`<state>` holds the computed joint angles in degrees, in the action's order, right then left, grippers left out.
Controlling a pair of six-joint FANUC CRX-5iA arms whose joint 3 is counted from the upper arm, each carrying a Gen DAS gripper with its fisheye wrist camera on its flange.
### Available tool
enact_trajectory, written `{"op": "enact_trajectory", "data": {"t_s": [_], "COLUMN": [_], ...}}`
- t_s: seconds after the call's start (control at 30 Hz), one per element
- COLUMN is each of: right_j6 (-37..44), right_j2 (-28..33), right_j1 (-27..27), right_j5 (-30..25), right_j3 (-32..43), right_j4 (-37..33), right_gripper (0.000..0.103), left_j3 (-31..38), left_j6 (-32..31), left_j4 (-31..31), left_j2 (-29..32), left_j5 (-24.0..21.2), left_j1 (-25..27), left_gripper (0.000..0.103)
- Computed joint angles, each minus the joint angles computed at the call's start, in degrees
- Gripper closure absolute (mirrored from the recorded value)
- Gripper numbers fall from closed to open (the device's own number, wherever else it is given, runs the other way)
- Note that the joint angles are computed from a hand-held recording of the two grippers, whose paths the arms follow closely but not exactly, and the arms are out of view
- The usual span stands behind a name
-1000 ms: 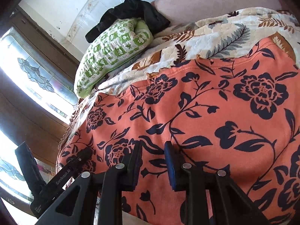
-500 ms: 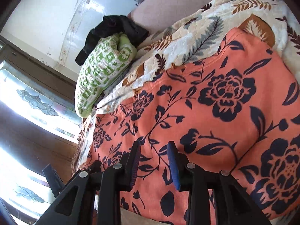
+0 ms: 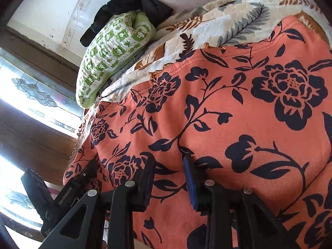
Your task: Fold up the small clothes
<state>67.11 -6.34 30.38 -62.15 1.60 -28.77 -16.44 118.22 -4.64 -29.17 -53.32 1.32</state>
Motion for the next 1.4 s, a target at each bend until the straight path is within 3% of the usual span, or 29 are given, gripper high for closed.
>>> {"op": "enact_trajectory", "data": {"t_s": [0.07,0.1,0.17,0.3,0.4,0.57,0.67,0.8,0.9,0.93,0.97,1.0,1.17,1.27,1.4], "right_j6": [1.4,2.4,5.7,7.1,7.0,3.9,1.5,-0.6,0.4,1.7,3.7,5.4,9.9,11.7,14.9], "right_j2": [0.8,1.5,2.5,4.8,11.0,20.8,26.3,32.1,32.9,31.9,30.7,30.5,21.2,14.8,10.8], "right_j1": [-3.8,-5.9,-9.9,-11.9,-12.7,-7.2,-2.2,2.1,4.4,5.2,5.6,5.9,1.4,-4.6,-12.9], "right_j5": [-2.8,-4.6,-7.3,-8.8,-15.8,-24.6,-29.8,-35.8,-35.2,-33.0,-30.7,-30.1,-20.8,-15.7,-13.2], "right_j3": [1.4,2.4,4.0,9.5,19.7,37.8,47.1,54.7,54.2,52.1,49.8,49.1,35.7,27.2,20.8], "right_j4": [-5.9,-9.0,-15.5,-17.0,-19.2,-13.9,-7.1,-2.7,0.3,2.5,4.2,5.8,6.2,2.1,-2.3], "right_gripper": [0.070,0.064,0.037,0.032,0.031,0.026,0.025,0.025,0.025,0.041,0.080,0.087,0.089,0.089,0.089], "left_j3": [2.3,3.6,5.5,10.3,11.4,12.3,12.7,12.7,12.6,12.5,12.4,12.0,10.3,10.4,12.5], "left_j6": [1.8,3.0,4.2,6.5,4.9,2.7,2.3,1.4,0.8,0.6,0.5,-0.6,-8.1,-13.4,-20.3], "left_j4": [-5.3,-8.4,-13.6,-28.5,-33.2,-34.7,-35.4,-37.2,-38.0,-38.2,-38.1,-36.4,-29.3,-20.9,-11.0], "left_j2": [0.8,1.3,2.3,5.9,7.4,8.4,8.9,9.3,9.3,9.3,9.2,8.8,8.0,9.1,13.6], "left_j5": [-0.4,-0.7,-0.8,-5.0,-6.5,-7.3,-7.8,-8.4,-8.3,-8.2,-8.0,-6.6,0.5,4.0,8.5], "left_j1": [-3.7,-6.0,-10.5,-23.3,-28.3,-31.0,-31.9,-33.7,-34.7,-35.0,-35.0,-34.1,-32.9,-31.4,-31.4], "left_gripper": [0.082,0.082,0.082,0.083,0.083,0.083,0.083,0.083,0.083,0.083,0.083,0.083,0.083,0.083,0.083]}}
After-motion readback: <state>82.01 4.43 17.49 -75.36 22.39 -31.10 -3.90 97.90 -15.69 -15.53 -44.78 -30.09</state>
